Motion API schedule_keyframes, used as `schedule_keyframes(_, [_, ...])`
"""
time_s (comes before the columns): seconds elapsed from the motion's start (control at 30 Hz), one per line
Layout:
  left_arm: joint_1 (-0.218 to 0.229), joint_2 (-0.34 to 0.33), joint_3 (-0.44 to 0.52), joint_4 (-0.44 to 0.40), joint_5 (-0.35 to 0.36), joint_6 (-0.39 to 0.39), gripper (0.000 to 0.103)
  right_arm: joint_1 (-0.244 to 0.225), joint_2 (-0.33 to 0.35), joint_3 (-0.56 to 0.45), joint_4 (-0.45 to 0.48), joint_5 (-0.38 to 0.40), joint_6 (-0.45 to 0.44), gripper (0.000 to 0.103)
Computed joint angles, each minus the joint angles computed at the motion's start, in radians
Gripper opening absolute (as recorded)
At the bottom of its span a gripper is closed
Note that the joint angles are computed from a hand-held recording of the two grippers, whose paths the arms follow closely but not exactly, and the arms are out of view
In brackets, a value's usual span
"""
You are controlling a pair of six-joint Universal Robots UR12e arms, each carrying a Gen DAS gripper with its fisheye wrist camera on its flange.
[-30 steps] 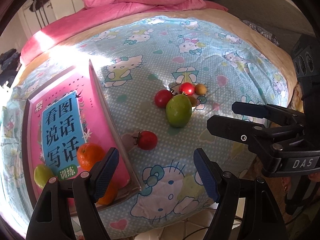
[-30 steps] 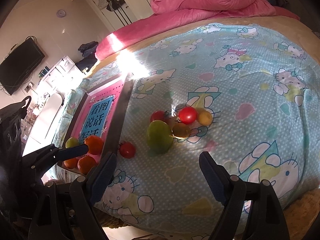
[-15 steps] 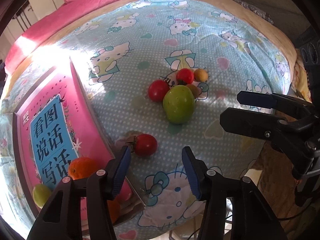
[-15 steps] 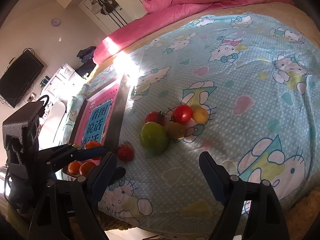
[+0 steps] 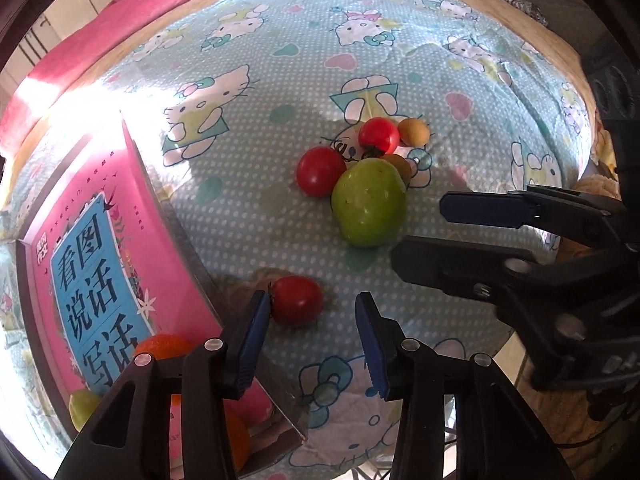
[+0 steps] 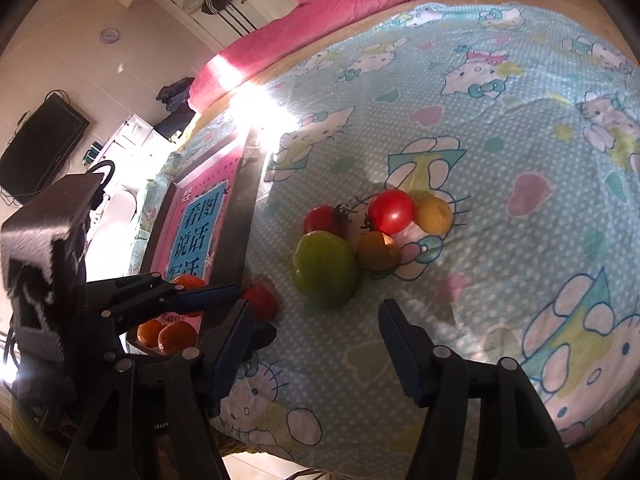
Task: Organize fruits
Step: 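Grasp a red tomato with the left gripper while the right gripper grasps a green pear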
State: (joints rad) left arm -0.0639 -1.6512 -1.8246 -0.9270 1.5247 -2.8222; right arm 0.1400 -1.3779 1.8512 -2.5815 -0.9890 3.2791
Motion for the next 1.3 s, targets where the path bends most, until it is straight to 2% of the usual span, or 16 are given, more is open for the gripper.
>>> schedule_keyframes(0.5, [-0.010, -0.037, 0.041, -0.041, 0.016, 0.007, 0.045, 0.023, 0.058, -0.047, 0.005, -0.023, 0.025, 0.052])
schedule_keyframes(0.7, [-0.010, -0.052, 0.048, -0.045, 0.022, -0.001, 0.036, 0.033, 0.069, -0.060, 0.010, -0.047, 0.005, 0.046])
schedule_keyframes(0.9, [-0.016, -0.061, 0.051, -0.039, 0.039, -0.006, 0.036, 0.040, 0.067, -0.064, 0.016, -0.069, -0.040, 0.045])
schedule_keyframes(1.3, [-0.022, -0.045, 0.014, 0.028, 0.058, -0.100, 0.031, 0.016, 0.039, -0.032, 0.009, -0.030, -0.059, 0.045])
